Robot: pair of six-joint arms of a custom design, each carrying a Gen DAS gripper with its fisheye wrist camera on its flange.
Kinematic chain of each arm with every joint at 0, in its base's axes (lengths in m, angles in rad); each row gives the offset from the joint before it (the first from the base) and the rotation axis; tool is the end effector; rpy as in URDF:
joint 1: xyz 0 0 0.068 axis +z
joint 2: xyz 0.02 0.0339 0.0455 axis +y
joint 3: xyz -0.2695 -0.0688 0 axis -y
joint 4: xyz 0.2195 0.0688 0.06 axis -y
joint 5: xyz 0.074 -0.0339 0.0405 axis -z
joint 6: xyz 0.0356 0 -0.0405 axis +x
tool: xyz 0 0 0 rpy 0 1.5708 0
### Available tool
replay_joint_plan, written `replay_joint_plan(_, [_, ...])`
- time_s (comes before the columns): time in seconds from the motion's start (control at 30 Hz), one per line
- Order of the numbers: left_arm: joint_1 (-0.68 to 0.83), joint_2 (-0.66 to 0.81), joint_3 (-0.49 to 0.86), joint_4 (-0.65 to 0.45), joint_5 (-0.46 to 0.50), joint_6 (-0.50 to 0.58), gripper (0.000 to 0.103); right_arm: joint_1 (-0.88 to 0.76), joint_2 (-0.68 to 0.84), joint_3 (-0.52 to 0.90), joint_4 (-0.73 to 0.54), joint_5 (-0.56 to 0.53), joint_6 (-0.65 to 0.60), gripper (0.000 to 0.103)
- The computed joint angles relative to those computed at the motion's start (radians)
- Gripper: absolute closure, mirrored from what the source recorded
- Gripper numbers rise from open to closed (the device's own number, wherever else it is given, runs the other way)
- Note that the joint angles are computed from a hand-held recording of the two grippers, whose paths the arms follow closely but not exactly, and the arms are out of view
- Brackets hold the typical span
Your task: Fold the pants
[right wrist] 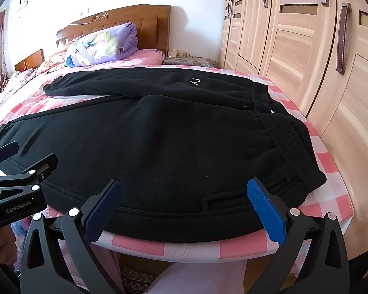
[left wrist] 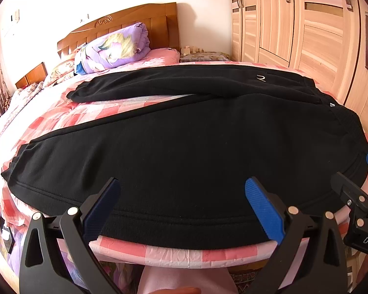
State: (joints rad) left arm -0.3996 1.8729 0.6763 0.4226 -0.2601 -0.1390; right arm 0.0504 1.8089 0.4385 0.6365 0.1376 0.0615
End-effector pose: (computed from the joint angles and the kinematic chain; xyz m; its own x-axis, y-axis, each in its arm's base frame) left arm 0.2926 -0.1136 0.1126 -0.6663 0.1361 -0.7331 0.1153 0.9902 0.0790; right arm 0.2671 0.0086 0.0991 -0.6645 0.0274 -0.7468 0.0928 0.9946 -0.0461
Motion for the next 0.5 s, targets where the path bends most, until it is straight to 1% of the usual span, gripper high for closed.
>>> replay_joint_plan(0.4, [0.028,-0.007,-0.016,0.01,0.02,0.022,0.001,0.013,0.012,0.002,0.0,0.006,0.013,0.004])
replay_joint_plan(0.43, [0.0,0.003,0.0,0.001,-0.002,0.003,0.001,0.015,0.013,0.002,0.0,0.006,0.015,0.004])
replay_joint_plan(0.5, [0.003,0.004,-0.001,0.001,0.001,0.007,0.001,0.015,0.012,0.002,-0.001,0.005,0.015,0.004])
